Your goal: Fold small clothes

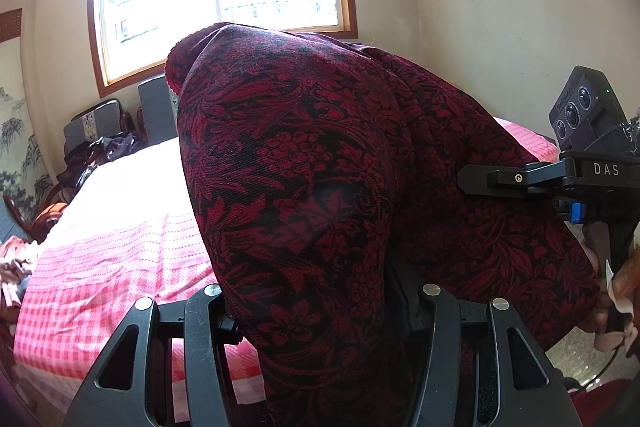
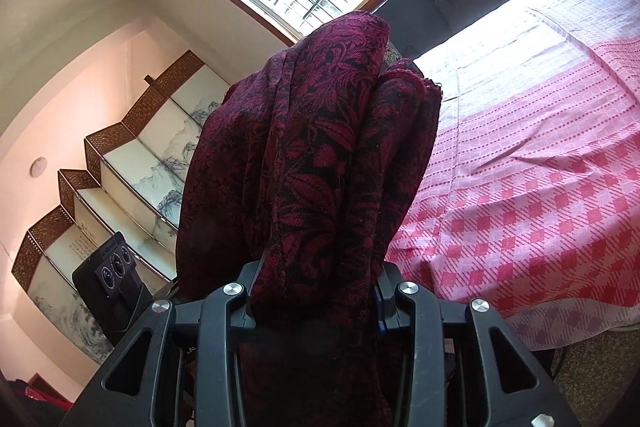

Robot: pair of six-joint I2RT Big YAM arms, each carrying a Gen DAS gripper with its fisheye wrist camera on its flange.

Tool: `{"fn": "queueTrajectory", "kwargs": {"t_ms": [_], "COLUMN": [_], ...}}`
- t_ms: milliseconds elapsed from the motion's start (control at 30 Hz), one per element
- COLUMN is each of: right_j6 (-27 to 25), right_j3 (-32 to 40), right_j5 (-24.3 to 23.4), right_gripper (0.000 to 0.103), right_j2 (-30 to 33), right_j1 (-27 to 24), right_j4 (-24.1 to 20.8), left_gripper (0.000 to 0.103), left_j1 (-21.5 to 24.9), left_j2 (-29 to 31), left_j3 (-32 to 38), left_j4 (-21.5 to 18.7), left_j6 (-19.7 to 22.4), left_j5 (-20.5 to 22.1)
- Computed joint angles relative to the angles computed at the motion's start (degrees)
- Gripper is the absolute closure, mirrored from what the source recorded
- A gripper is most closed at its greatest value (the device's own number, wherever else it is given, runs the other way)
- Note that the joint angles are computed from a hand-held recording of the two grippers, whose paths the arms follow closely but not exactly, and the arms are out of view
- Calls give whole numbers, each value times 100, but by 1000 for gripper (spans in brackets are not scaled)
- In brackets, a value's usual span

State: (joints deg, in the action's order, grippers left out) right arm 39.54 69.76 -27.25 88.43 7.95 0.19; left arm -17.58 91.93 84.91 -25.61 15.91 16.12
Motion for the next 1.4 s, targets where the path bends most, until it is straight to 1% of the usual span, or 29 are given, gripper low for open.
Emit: {"fn": "queueTrajectory", "kwargs": {"t_ms": [100, 233, 300, 467, 567, 667, 733, 867, 967, 1100, 1400], "right_j6": [-72, -357, -483, -580, -591, -500, -499, -467, -369, -251, -78], "right_j3": [161, 576, 848, 1647, 2135, 2530, 2742, 2939, 3017, 3098, 3160], "right_j5": [-97, -127, -121, -151, -133, -141, -140, -132, -128, -153, -244], "right_gripper": [68, 68, 68, 68, 68, 68, 68, 68, 68, 68, 68], "right_j2": [90, 285, 413, 831, 1102, 1343, 1470, 1648, 1783, 2010, 2382], "right_j1": [3, 5, -16, -74, -85, -110, -123, -140, -141, -152, -132], "right_j4": [-26, -302, -448, -641, -706, -754, -788, -843, -881, -958, -1036], "left_gripper": [49, 49, 49, 49, 49, 49, 49, 49, 49, 49, 49], "left_j1": [62, 162, 193, 275, 301, 309, 337, 357, 348, 350, 372], "left_j2": [-25, 184, 356, 861, 1183, 1457, 1621, 1942, 2159, 2481, 2862], "left_j3": [22, 404, 714, 1636, 2245, 2741, 2999, 3438, 3626, 3909, 4072], "left_j4": [42, -39, -107, -299, -491, -637, -690, -948, -1077, -1360, -1738], "left_j6": [-4, -6, -15, -97, -144, -76, -46, -58, -34, -71, -136], "left_j5": [-15, 34, 46, 45, -7, -71, -42, -3, -31, -40, -62]}}
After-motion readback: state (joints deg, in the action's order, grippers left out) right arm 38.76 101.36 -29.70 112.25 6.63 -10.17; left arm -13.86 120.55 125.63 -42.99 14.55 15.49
